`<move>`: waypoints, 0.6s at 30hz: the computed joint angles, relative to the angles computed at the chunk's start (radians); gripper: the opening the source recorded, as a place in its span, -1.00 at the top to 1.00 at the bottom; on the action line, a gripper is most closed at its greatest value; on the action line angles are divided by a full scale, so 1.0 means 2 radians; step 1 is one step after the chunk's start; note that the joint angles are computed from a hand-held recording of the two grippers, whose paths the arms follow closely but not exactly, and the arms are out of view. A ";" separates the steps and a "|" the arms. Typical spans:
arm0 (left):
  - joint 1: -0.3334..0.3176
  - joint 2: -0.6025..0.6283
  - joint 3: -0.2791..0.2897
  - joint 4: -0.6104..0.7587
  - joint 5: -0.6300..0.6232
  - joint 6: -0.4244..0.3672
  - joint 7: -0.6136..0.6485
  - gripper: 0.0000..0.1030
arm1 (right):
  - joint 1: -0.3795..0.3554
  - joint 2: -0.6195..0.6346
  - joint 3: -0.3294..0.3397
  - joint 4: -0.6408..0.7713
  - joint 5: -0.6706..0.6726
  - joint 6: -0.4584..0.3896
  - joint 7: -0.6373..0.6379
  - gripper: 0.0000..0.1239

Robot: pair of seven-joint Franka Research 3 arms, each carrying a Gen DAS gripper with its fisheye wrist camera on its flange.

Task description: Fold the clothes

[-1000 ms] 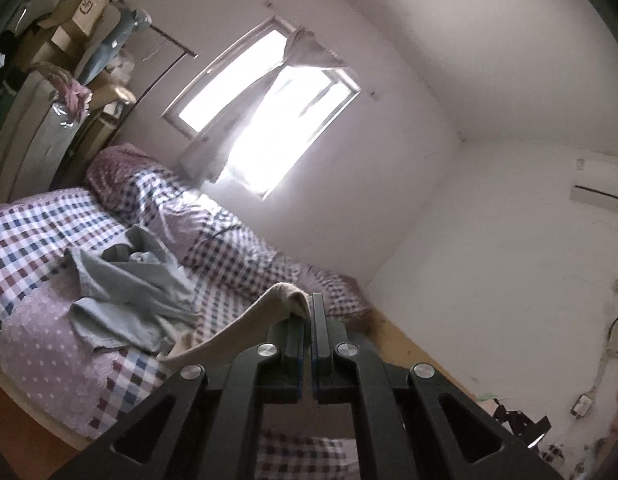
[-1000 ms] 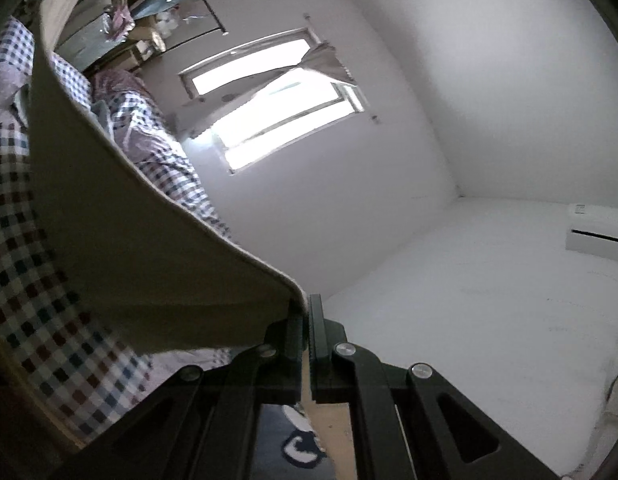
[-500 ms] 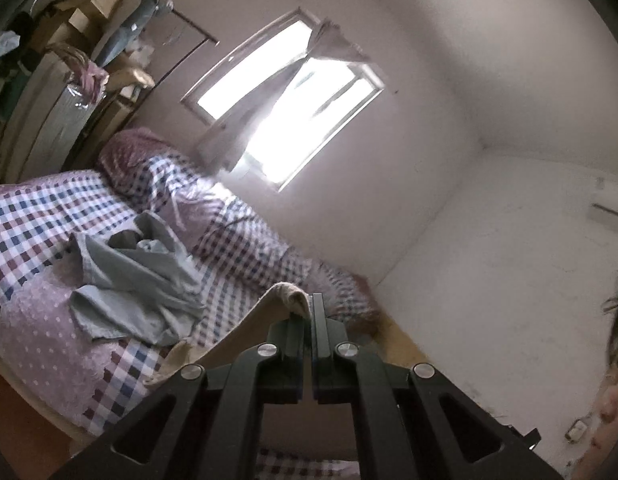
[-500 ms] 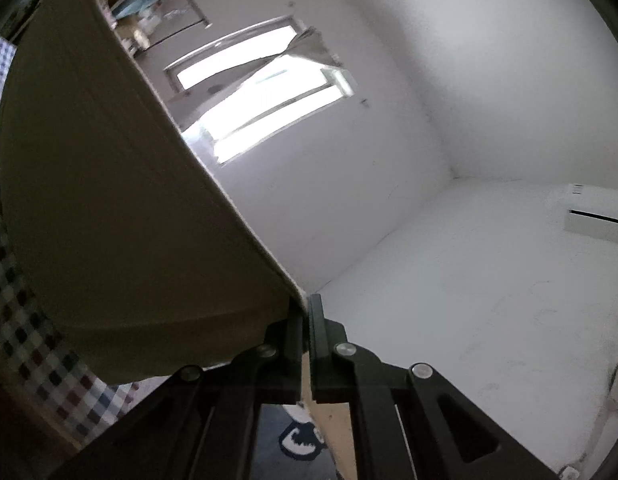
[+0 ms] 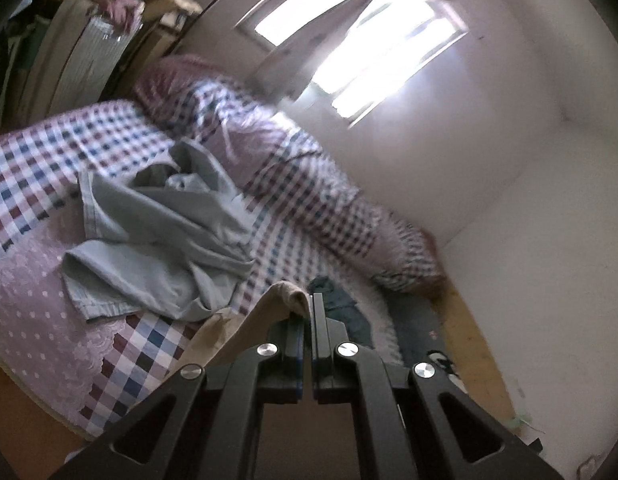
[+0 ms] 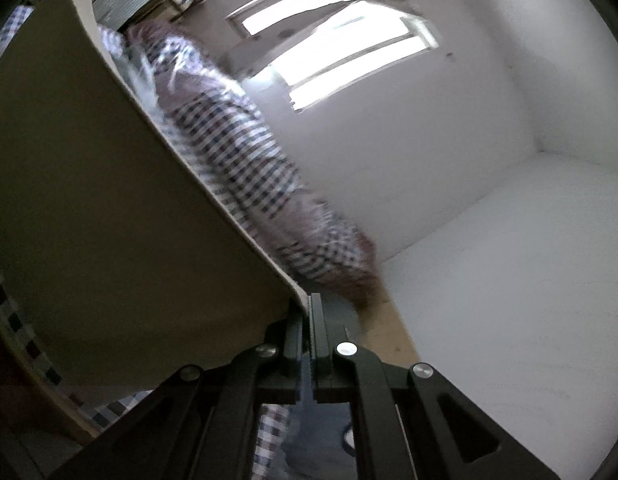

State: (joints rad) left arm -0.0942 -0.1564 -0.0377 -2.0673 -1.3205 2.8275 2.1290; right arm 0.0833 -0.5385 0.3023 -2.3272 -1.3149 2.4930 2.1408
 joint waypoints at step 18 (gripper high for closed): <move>0.004 0.441 0.014 0.469 0.431 -0.118 -0.401 0.99 | 0.034 0.397 -0.126 0.276 0.072 0.057 -0.143 1.00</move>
